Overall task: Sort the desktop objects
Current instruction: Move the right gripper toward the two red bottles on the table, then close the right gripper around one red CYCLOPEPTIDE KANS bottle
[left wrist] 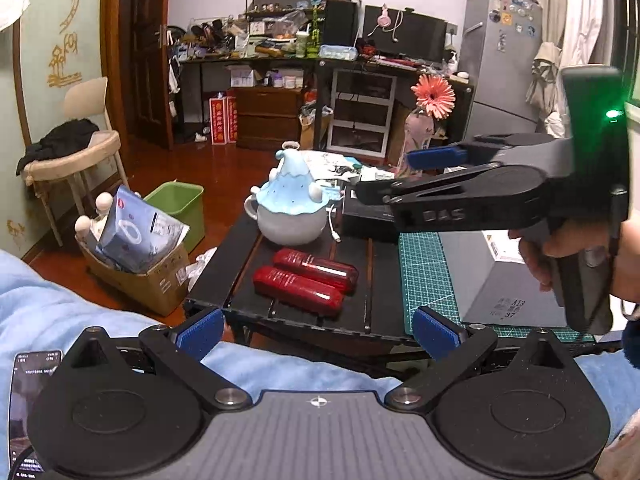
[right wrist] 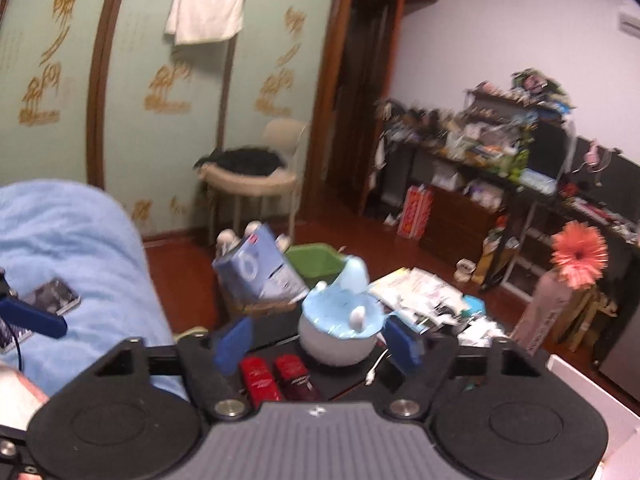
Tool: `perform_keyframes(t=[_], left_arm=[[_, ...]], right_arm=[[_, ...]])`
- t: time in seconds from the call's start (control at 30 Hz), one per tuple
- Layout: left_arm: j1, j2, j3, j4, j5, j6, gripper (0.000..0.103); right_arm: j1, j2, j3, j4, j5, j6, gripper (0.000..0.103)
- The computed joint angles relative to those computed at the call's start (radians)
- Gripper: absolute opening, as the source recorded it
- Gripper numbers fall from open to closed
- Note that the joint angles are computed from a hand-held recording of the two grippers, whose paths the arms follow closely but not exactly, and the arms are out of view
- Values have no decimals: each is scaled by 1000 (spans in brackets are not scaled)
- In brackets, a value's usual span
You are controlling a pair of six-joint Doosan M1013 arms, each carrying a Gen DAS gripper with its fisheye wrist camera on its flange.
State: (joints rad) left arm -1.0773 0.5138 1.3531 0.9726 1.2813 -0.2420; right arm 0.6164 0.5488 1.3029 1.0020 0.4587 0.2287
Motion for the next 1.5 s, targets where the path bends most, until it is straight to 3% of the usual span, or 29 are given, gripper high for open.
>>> perform_keyframes(t=[0.2,0.4,0.67,1.13,1.5], left_arm=[[1,3,-5,-10,5,11,102],[8,17,-30,-55,24,66,102],[13,17,-30,-77,17,76,102],[18,18,-34,-95,13,86,102],[20,25,-44,-102,21,98,102]], right_arm=[[9,61,-85,-152,108,120,44],[20,116,-140,-247,141,176,28],[32,173,-202,-360,219,233,28],[34,251,-304,-426,377,224,28],[29,286,-353,-401,415,285,29]])
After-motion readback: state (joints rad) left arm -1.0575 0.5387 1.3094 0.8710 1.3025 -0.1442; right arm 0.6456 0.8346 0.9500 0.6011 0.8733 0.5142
